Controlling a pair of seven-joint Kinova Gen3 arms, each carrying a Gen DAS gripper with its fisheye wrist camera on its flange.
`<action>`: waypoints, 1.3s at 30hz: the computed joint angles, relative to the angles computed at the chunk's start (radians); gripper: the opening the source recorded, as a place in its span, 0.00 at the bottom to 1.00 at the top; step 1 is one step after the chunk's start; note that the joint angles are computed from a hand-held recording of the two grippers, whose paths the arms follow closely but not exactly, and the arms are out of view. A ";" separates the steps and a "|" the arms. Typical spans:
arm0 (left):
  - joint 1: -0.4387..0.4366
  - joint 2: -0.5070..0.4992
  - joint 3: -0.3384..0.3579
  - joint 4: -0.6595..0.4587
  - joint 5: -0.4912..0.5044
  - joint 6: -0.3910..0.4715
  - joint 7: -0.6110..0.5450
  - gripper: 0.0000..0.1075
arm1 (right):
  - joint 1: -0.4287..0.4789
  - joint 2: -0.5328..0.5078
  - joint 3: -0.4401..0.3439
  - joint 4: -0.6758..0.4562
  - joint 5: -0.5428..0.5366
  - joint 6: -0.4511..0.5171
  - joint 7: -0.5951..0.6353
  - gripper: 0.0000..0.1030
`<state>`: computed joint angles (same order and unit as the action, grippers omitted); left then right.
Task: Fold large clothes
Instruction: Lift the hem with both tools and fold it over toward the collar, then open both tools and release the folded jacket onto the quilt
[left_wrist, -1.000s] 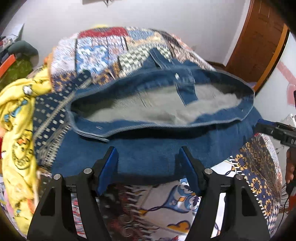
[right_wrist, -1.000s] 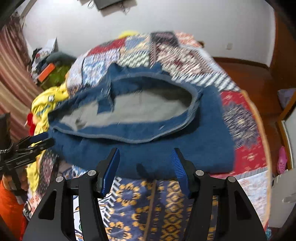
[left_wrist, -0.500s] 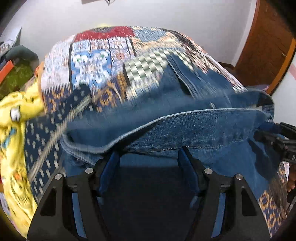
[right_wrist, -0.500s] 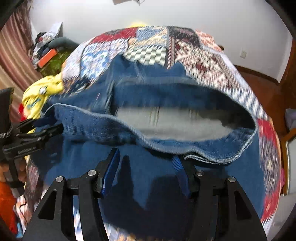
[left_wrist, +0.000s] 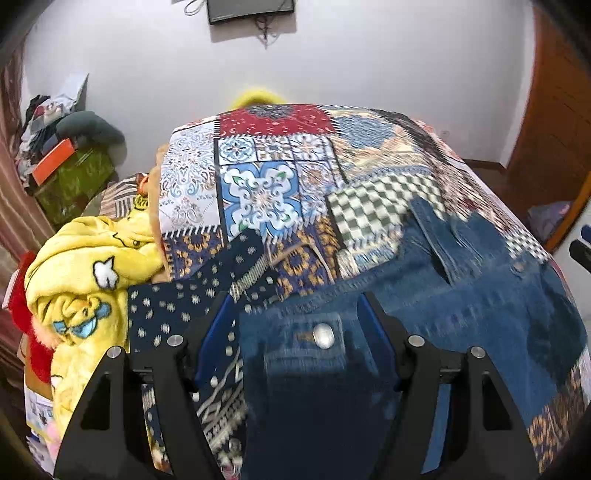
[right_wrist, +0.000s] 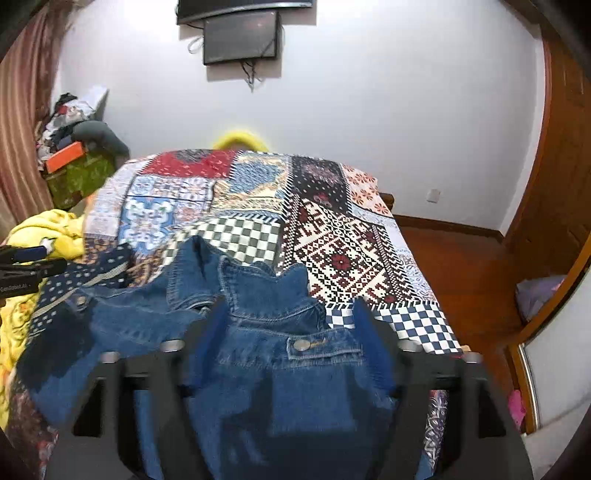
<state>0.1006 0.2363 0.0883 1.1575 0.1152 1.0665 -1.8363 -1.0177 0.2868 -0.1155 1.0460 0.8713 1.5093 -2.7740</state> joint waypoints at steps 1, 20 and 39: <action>-0.013 -0.013 0.005 0.012 0.023 0.010 -0.019 0.65 | -0.007 -0.015 -0.005 0.009 -0.007 -0.003 -0.008 0.79; 0.019 -0.123 0.048 0.333 0.171 -0.061 -0.158 0.76 | 0.025 -0.014 -0.065 0.161 -0.220 -0.057 -0.036 0.79; -0.115 -0.241 -0.079 0.436 0.226 -0.030 -0.068 0.93 | 0.056 -0.175 -0.201 0.292 -0.242 0.167 -0.300 0.81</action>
